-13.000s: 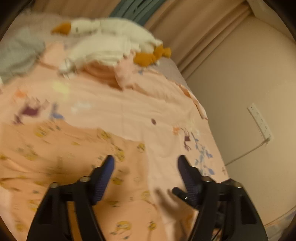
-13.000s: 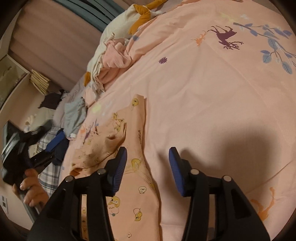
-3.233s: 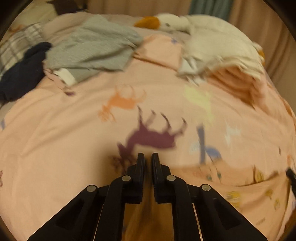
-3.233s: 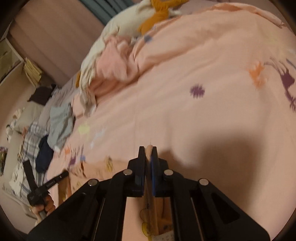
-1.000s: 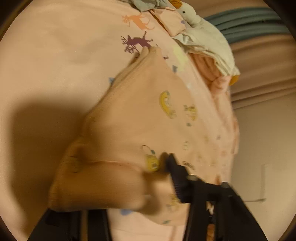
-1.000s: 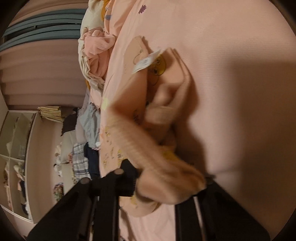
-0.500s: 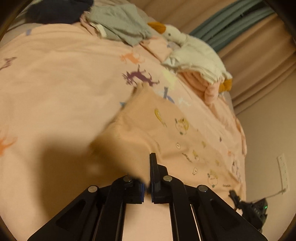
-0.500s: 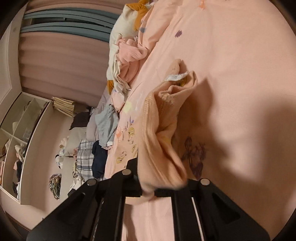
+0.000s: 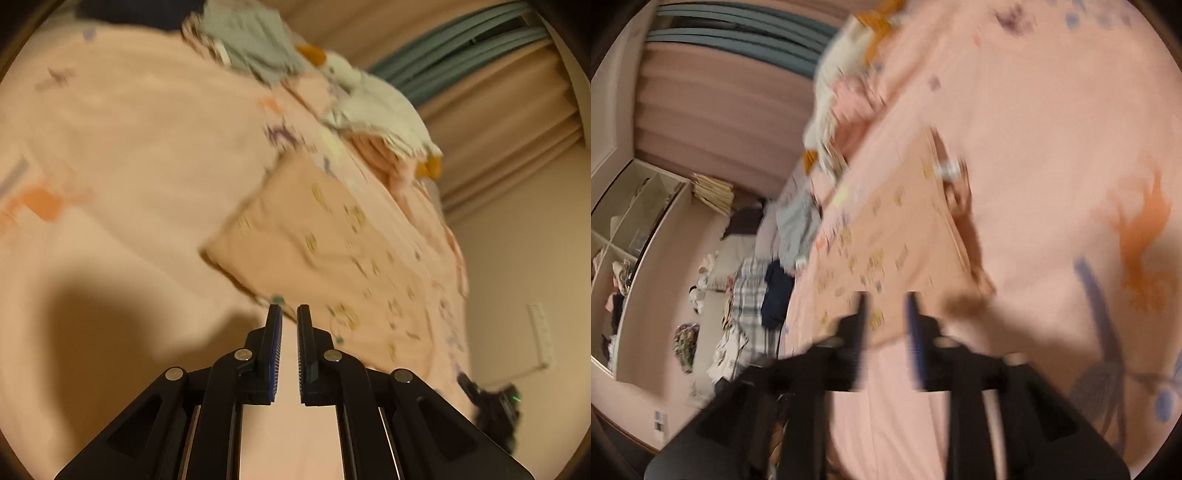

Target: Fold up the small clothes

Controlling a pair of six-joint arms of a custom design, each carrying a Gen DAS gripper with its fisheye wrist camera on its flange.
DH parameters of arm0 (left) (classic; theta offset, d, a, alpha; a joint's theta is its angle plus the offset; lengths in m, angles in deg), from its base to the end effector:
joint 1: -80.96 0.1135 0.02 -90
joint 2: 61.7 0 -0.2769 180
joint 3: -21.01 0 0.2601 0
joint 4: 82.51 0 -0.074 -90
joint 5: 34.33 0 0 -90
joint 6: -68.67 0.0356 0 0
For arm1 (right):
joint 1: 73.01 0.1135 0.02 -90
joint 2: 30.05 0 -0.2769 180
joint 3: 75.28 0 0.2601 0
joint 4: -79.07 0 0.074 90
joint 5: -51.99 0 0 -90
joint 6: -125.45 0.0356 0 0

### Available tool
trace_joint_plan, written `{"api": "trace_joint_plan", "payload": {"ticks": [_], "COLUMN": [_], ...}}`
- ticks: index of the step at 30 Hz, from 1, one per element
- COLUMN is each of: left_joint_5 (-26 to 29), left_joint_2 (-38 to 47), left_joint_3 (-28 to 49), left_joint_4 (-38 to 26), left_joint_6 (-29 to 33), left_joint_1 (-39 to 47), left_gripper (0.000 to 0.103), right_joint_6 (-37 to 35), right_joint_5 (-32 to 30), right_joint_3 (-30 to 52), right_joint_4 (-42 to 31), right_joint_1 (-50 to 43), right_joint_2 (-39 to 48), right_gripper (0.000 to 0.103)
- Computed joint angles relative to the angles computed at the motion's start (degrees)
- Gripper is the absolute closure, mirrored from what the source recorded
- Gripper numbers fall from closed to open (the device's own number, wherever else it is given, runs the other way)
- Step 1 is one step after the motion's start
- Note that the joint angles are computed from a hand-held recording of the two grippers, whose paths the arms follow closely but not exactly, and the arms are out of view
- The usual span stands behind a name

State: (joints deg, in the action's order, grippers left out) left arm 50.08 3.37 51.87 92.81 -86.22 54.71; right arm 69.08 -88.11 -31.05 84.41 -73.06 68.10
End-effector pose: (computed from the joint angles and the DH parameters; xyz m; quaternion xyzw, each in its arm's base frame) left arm 0.1841 -0.0869 0.1497 -0.3180 0.8434 -0.2769 0.3330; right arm 0.2765 0.0271 0.1048 0.1022 0.8544 0.4717 0.1923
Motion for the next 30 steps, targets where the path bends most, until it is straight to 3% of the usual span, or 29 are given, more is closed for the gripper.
{"api": "trace_joint_plan", "payload": {"ticks": [1, 3, 5, 8, 13, 16, 19, 21, 23, 25, 26, 27, 28, 30], "left_joint_5": [3.15, 6.51, 11.18, 13.90, 20.40, 20.64, 19.74, 18.48, 17.99, 17.51, 16.75, 16.34, 14.57, 11.64], "left_joint_2": [2.74, 8.13, 16.13, 22.59, 31.19, 34.56, 36.35, 36.67, 37.47, 38.21, 38.31, 38.25, 37.89, 36.45], "left_joint_3": [-0.14, -1.41, -2.26, -0.74, 5.36, 7.44, 11.48, 14.57, 16.67, 18.56, 20.95, 21.90, 23.96, 23.83], "left_joint_4": [2.84, 10.92, 21.55, 29.19, 33.67, 36.71, 33.45, 28.90, 26.95, 24.53, 19.59, 16.75, 11.34, 8.30], "left_joint_6": [0.11, -2.31, -4.93, -6.03, -7.47, -9.87, -7.92, -5.78, -5.13, -5.17, -4.25, -3.02, -1.17, 0.67], "left_joint_1": [1.32, 2.56, 4.50, 6.79, 11.75, 13.34, 13.86, 13.60, 13.71, 14.01, 13.97, 14.04, 13.46, 12.14], "left_gripper": [0.077, 0.060, 0.059, 0.059, 0.059, 0.059, 0.059, 0.059, 0.056, 0.056, 0.060, 0.072, 0.081, 0.086], "right_joint_6": [1.39, 4.06, 4.93, 6.40, 14.46, 17.58, 21.12, 20.21, 18.43, 16.99, 16.52, 16.21, 16.68, 16.44], "right_joint_5": [-0.74, -2.00, 0.26, 2.89, 7.94, 8.14, 6.70, 6.40, 8.03, 10.05, 10.69, 10.80, 9.96, 9.66], "right_joint_3": [0.08, 0.77, 3.10, 5.49, 10.01, 12.33, 13.38, 15.83, 17.94, 20.32, 21.25, 22.43, 23.06, 22.50], "right_joint_4": [0.75, 3.13, 1.54, 1.11, 11.12, 15.55, 19.91, 17.28, 14.63, 11.93, 10.87, 9.83, 10.14, 10.73], "right_joint_1": [0.38, 2.07, 5.14, 8.69, 12.48, 12.52, 11.57, 11.45, 11.89, 12.26, 12.29, 12.19, 11.88, 11.68], "right_joint_2": [1.37, 4.62, 6.94, 9.06, 14.70, 18.23, 20.47, 21.41, 22.13, 23.53, 24.22, 25.37, 26.40, 25.88], "right_gripper": [0.033, 0.033, 0.033, 0.033, 0.034, 0.035, 0.036, 0.041, 0.051, 0.074, 0.081, 0.093, 0.095, 0.095]}}
